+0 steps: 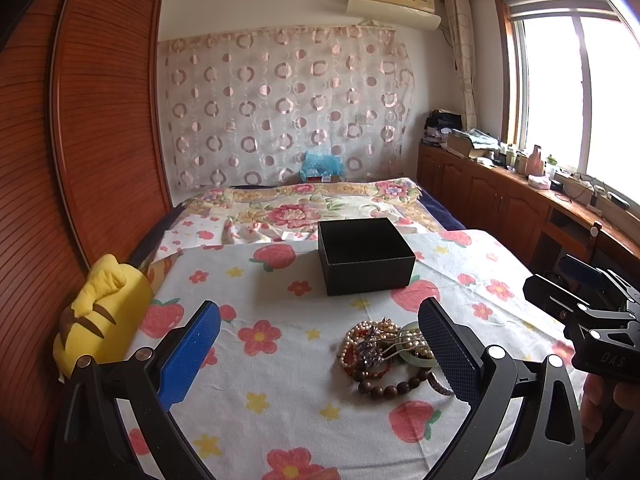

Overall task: Organize jewelry
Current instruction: 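Lower the left tool onto the silver hair comb and close on it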

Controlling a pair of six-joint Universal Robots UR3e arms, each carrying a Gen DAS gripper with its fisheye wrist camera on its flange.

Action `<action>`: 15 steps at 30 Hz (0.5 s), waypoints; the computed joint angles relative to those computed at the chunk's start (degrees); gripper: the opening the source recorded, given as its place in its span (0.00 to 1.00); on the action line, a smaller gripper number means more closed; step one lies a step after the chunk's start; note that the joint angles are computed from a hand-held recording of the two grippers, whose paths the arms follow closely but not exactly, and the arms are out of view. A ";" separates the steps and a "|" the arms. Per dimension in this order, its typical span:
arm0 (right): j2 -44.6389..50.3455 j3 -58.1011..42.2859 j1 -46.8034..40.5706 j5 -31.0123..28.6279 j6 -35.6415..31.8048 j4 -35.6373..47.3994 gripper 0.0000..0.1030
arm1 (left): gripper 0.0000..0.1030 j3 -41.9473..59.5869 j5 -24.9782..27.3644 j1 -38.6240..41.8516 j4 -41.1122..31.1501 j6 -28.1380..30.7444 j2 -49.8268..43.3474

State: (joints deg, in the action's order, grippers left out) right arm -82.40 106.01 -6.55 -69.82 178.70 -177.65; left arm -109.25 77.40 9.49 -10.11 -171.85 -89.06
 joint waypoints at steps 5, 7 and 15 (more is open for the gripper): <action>-0.15 0.36 -0.16 0.20 -0.17 0.15 0.98 | 0.93 0.29 -0.10 0.03 -0.98 0.06 -0.22; 0.77 -1.82 0.55 -0.48 -0.19 1.63 0.98 | 0.93 0.72 -0.19 0.13 -1.29 0.17 -1.08; 3.99 0.92 0.22 -0.02 -2.56 -0.90 0.98 | 0.93 3.19 -1.15 -0.22 -4.19 1.24 -6.81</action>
